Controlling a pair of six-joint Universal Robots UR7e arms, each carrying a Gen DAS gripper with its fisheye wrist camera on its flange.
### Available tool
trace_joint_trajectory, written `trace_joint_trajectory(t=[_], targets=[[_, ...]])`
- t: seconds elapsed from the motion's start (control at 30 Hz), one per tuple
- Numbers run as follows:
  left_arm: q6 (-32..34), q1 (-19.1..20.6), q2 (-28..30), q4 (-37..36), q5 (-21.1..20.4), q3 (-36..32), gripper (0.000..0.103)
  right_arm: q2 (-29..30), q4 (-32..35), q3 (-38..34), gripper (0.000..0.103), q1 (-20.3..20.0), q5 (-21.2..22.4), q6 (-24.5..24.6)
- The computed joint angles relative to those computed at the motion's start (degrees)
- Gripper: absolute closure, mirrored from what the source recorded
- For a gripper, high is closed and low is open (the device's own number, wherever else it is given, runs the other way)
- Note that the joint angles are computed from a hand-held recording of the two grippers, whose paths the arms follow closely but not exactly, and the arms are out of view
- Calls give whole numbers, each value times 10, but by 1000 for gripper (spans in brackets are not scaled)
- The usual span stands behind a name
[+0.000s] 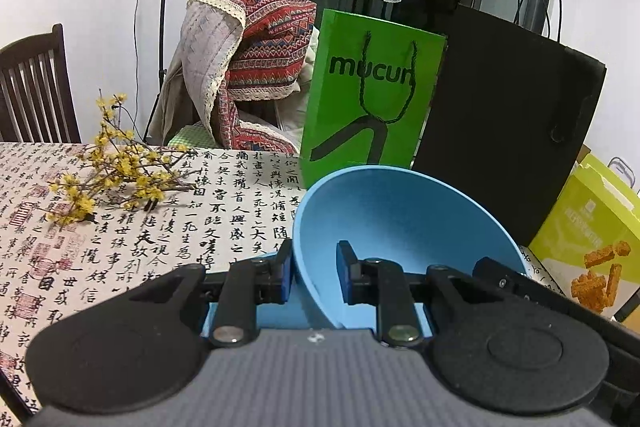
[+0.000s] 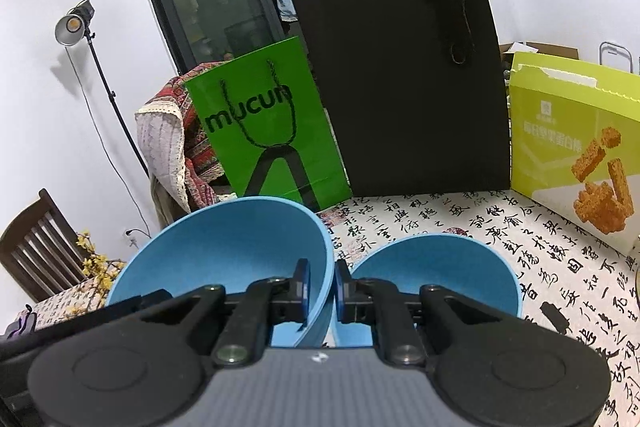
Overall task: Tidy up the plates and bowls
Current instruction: 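Lift the top blue bowl off the two lower bowls with both grippers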
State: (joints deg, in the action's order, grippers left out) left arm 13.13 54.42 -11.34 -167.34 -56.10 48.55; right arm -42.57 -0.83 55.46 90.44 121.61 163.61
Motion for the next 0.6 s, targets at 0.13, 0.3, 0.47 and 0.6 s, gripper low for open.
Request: trace_joint_trajectory(t=[0.13,0.3,0.47,0.6], targets=[[2,-1,-18,-14,0,26,81,-5,-13,16,91,7,5,-3],[8,-2,-41,-33,-1,64,81,-12,-24,33,91,13,10,-3],[10,-3,-63,-53,-2,100,81,-21,-41,58,91,23,16,-6],[12,-5,-79,-66,-3,127,81,-30,-55,79,91,29,22,-8]])
